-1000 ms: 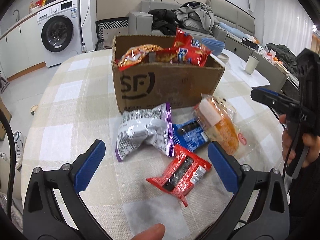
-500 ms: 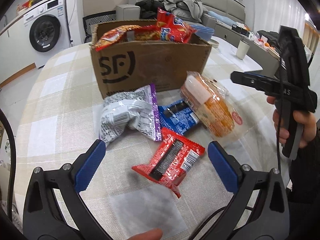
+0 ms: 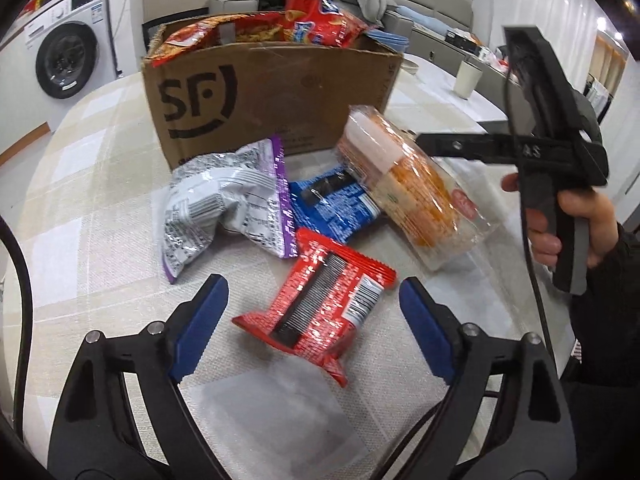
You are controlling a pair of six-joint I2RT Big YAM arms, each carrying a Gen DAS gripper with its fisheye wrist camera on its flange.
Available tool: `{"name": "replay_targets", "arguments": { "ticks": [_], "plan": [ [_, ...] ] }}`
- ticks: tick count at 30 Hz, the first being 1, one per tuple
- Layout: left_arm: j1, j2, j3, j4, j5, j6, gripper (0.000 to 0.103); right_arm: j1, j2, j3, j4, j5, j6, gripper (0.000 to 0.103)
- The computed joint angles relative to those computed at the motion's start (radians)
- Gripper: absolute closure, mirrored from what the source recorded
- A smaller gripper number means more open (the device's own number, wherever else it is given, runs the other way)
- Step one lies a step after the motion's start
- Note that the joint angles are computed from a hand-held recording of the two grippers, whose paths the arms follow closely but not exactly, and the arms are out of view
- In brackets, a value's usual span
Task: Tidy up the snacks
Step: 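Grasp the red biscuit pack with the left gripper while the right gripper grasps the cracker pack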
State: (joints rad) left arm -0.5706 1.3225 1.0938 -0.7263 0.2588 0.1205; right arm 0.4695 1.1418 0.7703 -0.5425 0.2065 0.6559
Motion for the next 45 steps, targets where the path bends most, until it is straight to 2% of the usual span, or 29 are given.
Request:
{"name": "replay_targets", "arguments": {
  "ticks": [3, 8, 10, 15, 25, 28, 34, 37, 42, 45],
  "plan": [
    [-0.015, 0.021, 0.006, 0.007, -0.002, 0.006, 0.016, -0.006, 0.013, 0.006, 0.013, -0.028, 0.001, 0.002],
    [-0.037, 0.046, 0.003, 0.031, -0.011, -0.009, 0.019, -0.015, 0.034, 0.012, 0.031, -0.055, -0.001, 0.013],
    [-0.037, 0.05, -0.004, 0.04, -0.011, -0.01, 0.02, -0.014, 0.038, 0.014, 0.033, -0.049, -0.003, 0.014],
    [-0.03, 0.058, -0.006, 0.035, 0.002, -0.001, 0.032, -0.013, 0.043, 0.016, 0.035, -0.048, -0.007, 0.016],
    [-0.05, 0.073, 0.003, 0.048, -0.019, 0.03, 0.061, -0.007, 0.051, 0.019, 0.035, -0.036, -0.03, 0.017],
    [-0.054, 0.069, -0.002, 0.052, -0.022, 0.037, 0.061, -0.01, 0.049, 0.015, 0.04, -0.04, -0.037, 0.019],
    [-0.068, 0.063, -0.005, 0.053, -0.017, 0.026, 0.061, -0.011, 0.026, -0.002, 0.05, -0.024, -0.042, 0.04],
    [-0.067, 0.065, -0.005, 0.056, -0.013, 0.019, 0.061, -0.002, 0.02, -0.002, 0.048, -0.012, -0.053, 0.044],
    [-0.066, 0.057, -0.012, 0.058, -0.014, 0.018, 0.061, 0.007, 0.019, 0.004, 0.031, 0.006, -0.05, 0.045],
    [-0.061, 0.052, -0.016, 0.057, -0.013, 0.016, 0.061, 0.015, 0.018, 0.01, 0.002, 0.035, -0.046, 0.041]
  ]
}}
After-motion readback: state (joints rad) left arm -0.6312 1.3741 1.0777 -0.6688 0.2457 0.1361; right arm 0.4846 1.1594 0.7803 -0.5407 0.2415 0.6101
